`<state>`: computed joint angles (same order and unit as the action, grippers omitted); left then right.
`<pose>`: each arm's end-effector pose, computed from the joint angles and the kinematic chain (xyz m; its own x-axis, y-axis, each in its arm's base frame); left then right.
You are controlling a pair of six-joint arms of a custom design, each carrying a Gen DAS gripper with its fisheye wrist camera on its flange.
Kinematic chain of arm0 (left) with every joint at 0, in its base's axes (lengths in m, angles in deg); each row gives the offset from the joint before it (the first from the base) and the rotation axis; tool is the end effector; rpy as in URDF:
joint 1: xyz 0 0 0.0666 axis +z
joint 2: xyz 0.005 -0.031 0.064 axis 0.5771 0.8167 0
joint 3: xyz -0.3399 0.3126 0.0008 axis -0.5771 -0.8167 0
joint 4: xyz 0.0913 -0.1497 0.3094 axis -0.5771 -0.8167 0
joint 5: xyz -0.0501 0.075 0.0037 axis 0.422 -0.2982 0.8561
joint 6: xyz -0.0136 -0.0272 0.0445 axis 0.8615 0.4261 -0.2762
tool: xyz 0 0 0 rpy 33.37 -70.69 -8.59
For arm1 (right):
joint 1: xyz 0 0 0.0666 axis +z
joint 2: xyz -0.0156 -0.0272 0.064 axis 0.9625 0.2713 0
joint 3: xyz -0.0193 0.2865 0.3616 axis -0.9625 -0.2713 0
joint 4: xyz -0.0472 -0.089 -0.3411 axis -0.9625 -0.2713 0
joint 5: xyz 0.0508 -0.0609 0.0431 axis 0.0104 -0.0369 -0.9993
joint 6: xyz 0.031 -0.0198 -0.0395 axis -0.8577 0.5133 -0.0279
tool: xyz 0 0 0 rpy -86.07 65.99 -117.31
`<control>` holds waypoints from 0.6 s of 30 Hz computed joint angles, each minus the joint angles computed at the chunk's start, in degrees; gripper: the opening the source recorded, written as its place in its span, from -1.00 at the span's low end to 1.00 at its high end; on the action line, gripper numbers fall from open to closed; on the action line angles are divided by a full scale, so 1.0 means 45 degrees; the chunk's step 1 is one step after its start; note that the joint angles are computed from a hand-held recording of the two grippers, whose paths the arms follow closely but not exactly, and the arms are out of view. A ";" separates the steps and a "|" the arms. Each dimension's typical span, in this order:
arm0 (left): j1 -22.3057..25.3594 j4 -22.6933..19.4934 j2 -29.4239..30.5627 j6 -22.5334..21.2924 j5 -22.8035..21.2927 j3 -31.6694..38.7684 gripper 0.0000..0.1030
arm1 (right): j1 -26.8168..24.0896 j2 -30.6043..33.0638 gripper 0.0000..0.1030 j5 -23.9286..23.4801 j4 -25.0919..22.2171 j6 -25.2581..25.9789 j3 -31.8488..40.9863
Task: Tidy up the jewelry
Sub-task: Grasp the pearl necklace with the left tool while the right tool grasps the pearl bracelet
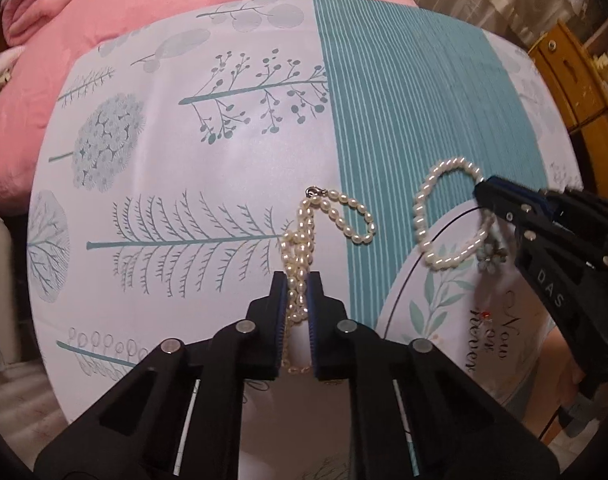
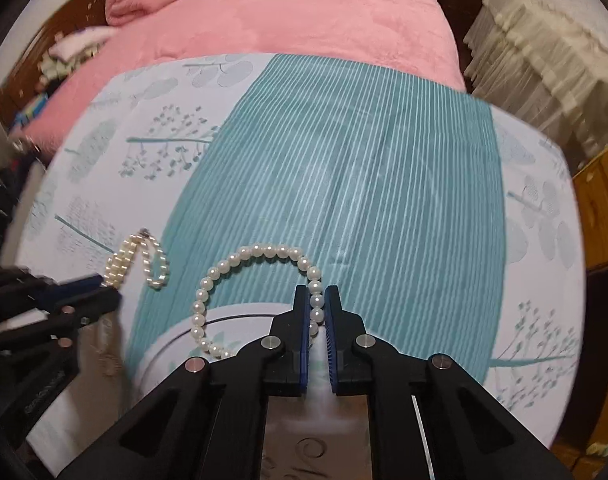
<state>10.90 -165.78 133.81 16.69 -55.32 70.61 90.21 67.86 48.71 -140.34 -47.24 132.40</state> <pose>0.6434 -0.2933 0.3484 -0.9016 0.3970 -0.1717 0.4094 0.9114 -0.0425 0.5981 0.1670 0.3412 -0.9415 0.1650 -0.2939 0.1614 0.9862 0.0368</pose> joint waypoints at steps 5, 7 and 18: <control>0.0133 0.0681 -0.0652 0.0469 0.0339 -0.0600 -0.87 | -0.0156 -0.0765 -0.87 -0.0426 0.0592 -0.0547 -0.0417; 0.0164 0.0822 -0.0901 0.0399 0.0386 -0.0674 -0.87 | -0.0182 -0.1137 -0.87 -0.0495 0.0777 -0.0675 -0.0579; 0.0696 -0.1362 -0.1878 -0.1190 0.1197 -0.0192 -0.87 | 0.0088 -0.2983 -0.87 -0.1222 0.0271 -0.1616 -0.1023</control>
